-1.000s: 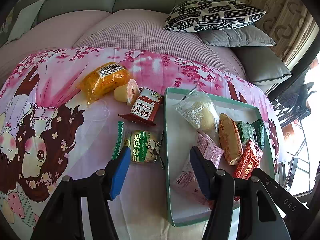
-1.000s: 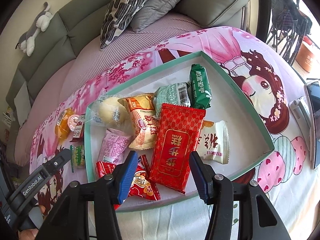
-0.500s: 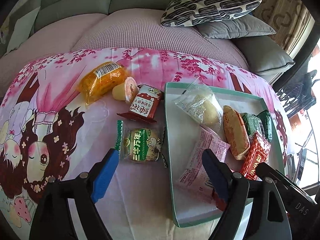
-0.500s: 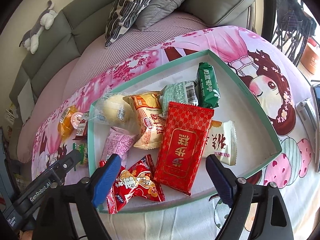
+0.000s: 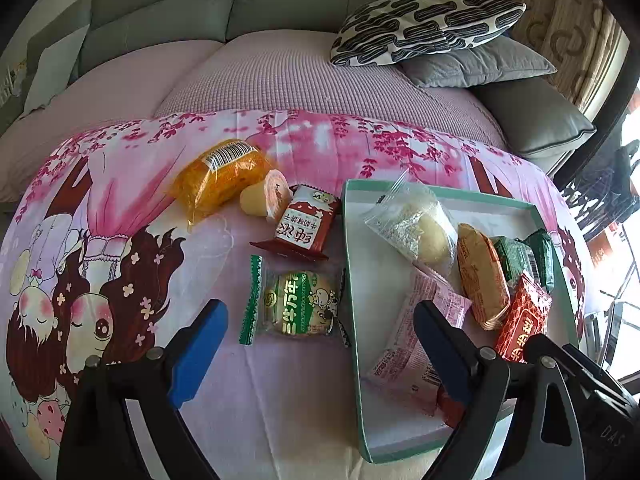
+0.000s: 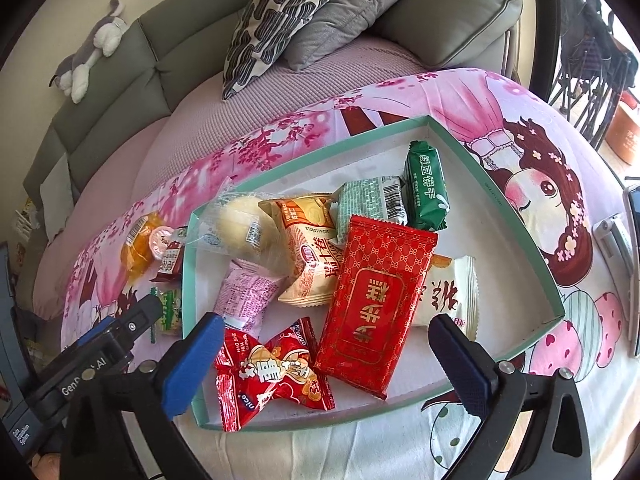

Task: Organize snacks
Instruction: 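Move both tools back to the remaining snacks beside the tray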

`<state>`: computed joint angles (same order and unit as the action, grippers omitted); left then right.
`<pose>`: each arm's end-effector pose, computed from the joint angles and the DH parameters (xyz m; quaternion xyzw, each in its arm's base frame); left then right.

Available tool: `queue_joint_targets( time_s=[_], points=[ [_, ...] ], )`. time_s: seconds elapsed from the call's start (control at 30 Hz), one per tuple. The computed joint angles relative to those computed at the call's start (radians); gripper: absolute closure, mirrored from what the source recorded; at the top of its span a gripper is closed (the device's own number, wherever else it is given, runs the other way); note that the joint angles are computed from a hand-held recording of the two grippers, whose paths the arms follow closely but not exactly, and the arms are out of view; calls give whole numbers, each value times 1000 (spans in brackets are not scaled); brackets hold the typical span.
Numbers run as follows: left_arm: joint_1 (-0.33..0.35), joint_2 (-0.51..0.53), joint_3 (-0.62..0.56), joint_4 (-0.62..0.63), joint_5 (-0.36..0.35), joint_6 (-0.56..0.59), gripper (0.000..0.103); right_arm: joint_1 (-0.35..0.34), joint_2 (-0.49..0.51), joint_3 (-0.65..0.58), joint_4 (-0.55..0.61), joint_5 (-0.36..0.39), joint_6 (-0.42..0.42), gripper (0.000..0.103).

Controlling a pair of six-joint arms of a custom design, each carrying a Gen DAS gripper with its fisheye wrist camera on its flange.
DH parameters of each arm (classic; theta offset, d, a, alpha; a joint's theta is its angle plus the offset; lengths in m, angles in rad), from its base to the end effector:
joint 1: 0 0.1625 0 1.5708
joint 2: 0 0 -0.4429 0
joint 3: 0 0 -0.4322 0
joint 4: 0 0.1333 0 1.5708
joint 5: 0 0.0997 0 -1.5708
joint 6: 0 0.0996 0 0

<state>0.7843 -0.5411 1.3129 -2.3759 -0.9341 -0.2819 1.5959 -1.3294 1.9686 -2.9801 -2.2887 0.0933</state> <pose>-0.4244 -0.6955 0.0125 0.2320 0.9209 -0.1730 0.2613 0.0822 -0.5747 0.3503 -0.1615 -0.8627 0.3703 0.3042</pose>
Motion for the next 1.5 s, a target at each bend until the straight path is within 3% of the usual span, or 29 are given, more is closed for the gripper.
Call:
queue_joint_targets(
  time_s=[0.3, 0.4, 0.53, 0.8, 1.07, 1.23, 1.4, 1.5],
  points=[
    [-4, -4, 0, -13, 157, -64, 9, 18, 31, -14, -2, -5, -27, 0],
    [1, -9, -12, 47, 235, -154, 9, 25, 45, -22, -9, -8, -38, 0],
    [14, -15, -23, 98, 298, -174, 9, 40, 70, -37, -39, -19, -58, 0],
    [57, -46, -40, 192, 248, -265, 9, 83, 143, -90, -68, -24, -137, 0],
    [90, -50, -67, 270, 193, -268, 9, 117, 248, -167, -28, -9, -215, 1],
    [118, -30, -103, 364, 168, -294, 9, 115, 303, -218, 31, -14, -229, 14],
    [133, -29, -105, 375, 166, -311, 9, 110, 344, -255, 79, -27, -231, 29],
    [136, -33, -100, 361, 164, -301, 9, 113, 363, -272, 90, -28, -250, 32]
  ],
)
